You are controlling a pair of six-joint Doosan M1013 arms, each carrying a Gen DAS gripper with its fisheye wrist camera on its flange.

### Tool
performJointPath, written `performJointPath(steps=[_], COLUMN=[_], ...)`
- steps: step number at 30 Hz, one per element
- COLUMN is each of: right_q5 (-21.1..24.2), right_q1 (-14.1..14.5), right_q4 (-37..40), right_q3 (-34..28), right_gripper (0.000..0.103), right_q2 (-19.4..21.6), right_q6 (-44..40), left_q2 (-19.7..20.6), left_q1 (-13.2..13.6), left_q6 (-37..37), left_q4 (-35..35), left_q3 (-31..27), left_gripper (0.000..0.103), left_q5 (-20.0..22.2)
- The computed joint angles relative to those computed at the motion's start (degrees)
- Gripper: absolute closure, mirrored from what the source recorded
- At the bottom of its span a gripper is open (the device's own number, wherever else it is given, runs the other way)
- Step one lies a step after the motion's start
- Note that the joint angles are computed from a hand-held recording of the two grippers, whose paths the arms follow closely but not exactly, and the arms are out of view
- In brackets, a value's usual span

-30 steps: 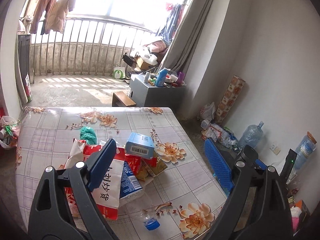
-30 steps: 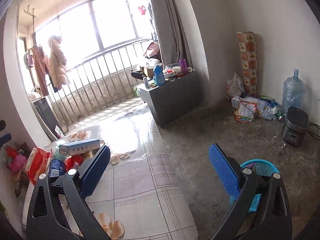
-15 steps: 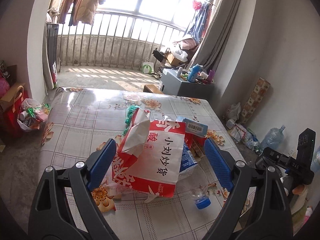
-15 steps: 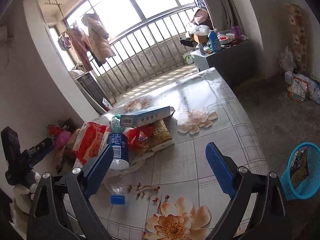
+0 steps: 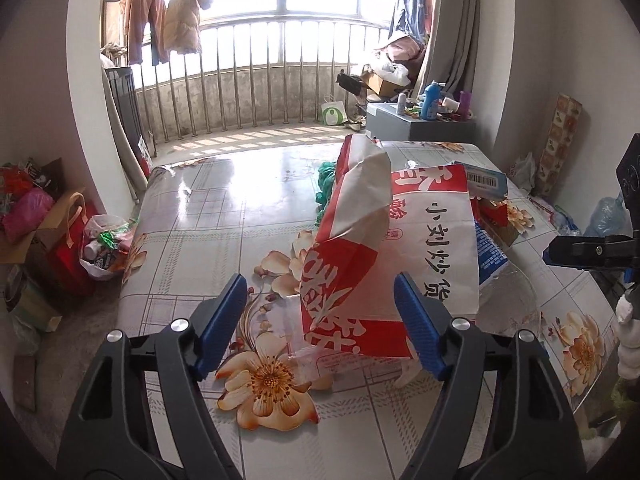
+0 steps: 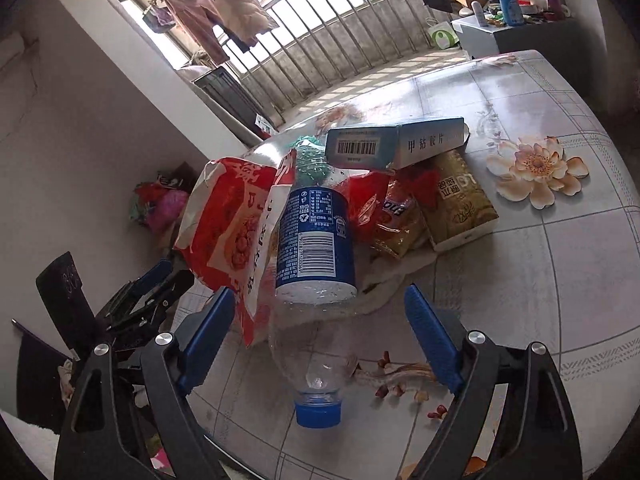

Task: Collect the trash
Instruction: 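Grasp the red-and-white snack bag with the left tool while the right tool grasps the Pepsi bottle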

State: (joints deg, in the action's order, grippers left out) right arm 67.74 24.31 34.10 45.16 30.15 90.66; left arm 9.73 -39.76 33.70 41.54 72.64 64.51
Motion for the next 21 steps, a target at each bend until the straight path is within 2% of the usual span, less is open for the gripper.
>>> performJointPath(steps=[5, 15, 21], right_q5=[4.06, 9.45, 12.01], right_q1=[0.46, 1.17, 1.74], right_q4=[-0.41, -0.49, -1.16], right_q3=[-3.90, -9.23, -11.36], right_gripper=[0.018, 0.018, 0.018], right_q2=[2.64, 6.17, 7.60], right_q6=[0.48, 0.99, 1.45], left_q2=[0.81, 1.90, 2.19], left_q1=[1.33, 3.38, 2.97], left_q6=[2.40, 1.51, 0.25], left_q4=[-2.80, -6.47, -4.06], left_q3=[0.31, 0.10, 0.11], left_gripper=[0.044, 0.082, 0.086], left_q5=[-1.07, -1.73, -0.58])
